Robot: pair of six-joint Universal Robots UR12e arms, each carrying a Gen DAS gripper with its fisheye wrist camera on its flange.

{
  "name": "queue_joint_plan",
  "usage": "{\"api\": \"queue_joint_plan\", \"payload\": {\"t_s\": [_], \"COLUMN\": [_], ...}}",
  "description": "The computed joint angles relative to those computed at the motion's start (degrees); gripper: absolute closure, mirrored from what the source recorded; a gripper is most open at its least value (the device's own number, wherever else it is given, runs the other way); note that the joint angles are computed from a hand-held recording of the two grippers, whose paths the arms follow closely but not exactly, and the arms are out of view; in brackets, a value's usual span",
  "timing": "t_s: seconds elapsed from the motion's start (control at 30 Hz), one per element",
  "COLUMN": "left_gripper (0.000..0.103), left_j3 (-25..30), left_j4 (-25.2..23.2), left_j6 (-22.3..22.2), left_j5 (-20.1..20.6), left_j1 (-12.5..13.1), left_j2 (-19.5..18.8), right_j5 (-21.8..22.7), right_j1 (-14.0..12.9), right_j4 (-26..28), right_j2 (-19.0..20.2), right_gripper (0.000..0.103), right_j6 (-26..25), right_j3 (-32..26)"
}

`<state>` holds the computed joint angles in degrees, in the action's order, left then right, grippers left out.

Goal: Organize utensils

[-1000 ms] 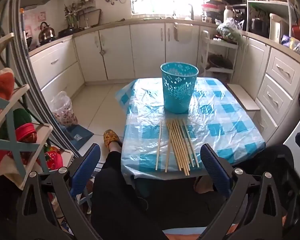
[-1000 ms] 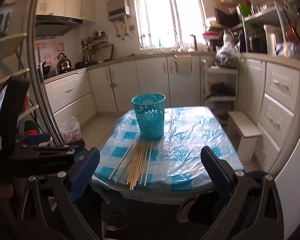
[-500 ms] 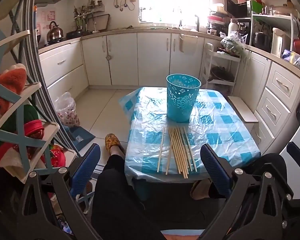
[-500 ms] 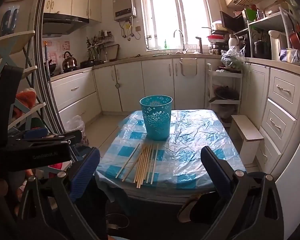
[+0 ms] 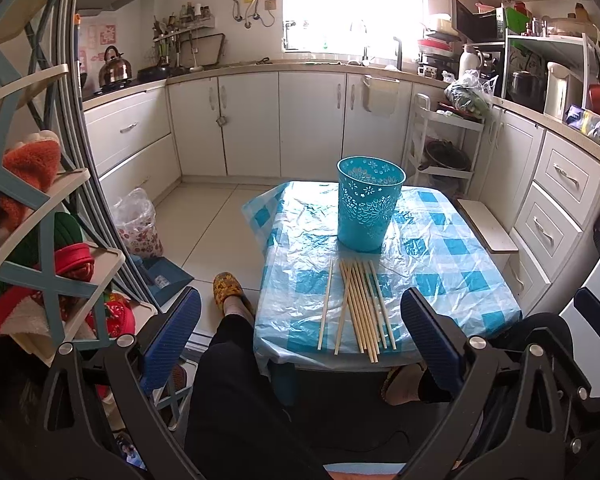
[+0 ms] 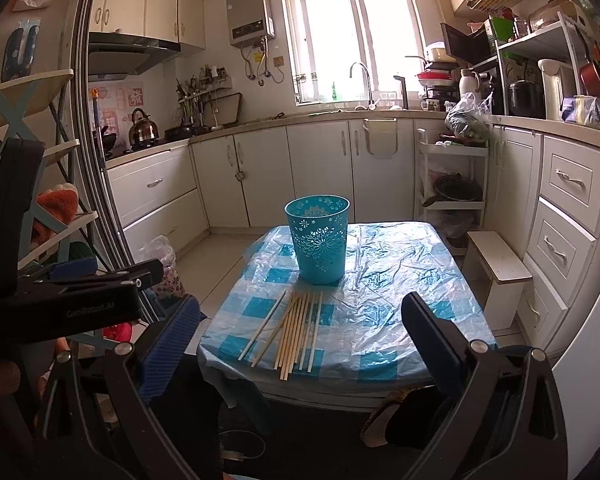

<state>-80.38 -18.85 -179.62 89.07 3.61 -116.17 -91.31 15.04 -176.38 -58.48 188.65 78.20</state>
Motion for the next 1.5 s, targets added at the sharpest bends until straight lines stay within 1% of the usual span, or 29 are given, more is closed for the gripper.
{"api": "queue_joint_plan", "payload": {"t_s": [1.13, 1.5], "left_gripper": [0.006, 0.006], "left_j3": [0.06, -0.51], "left_j4": [0.02, 0.15], "left_j6": [0.06, 0.32], "left_j5": [0.48, 0.4], "left_j1": [-0.13, 0.21], "left_j2": [-0.06, 0.04], "right_j5": [0.29, 0.2], "right_j1": [0.01, 0.27], "right_j4": [0.54, 0.85], "right_j2": [0.11, 0.24], "right_gripper": [0.006, 0.006], "right_j6": [0.24, 0.54], "right_j3": [-0.38, -0.49]}}
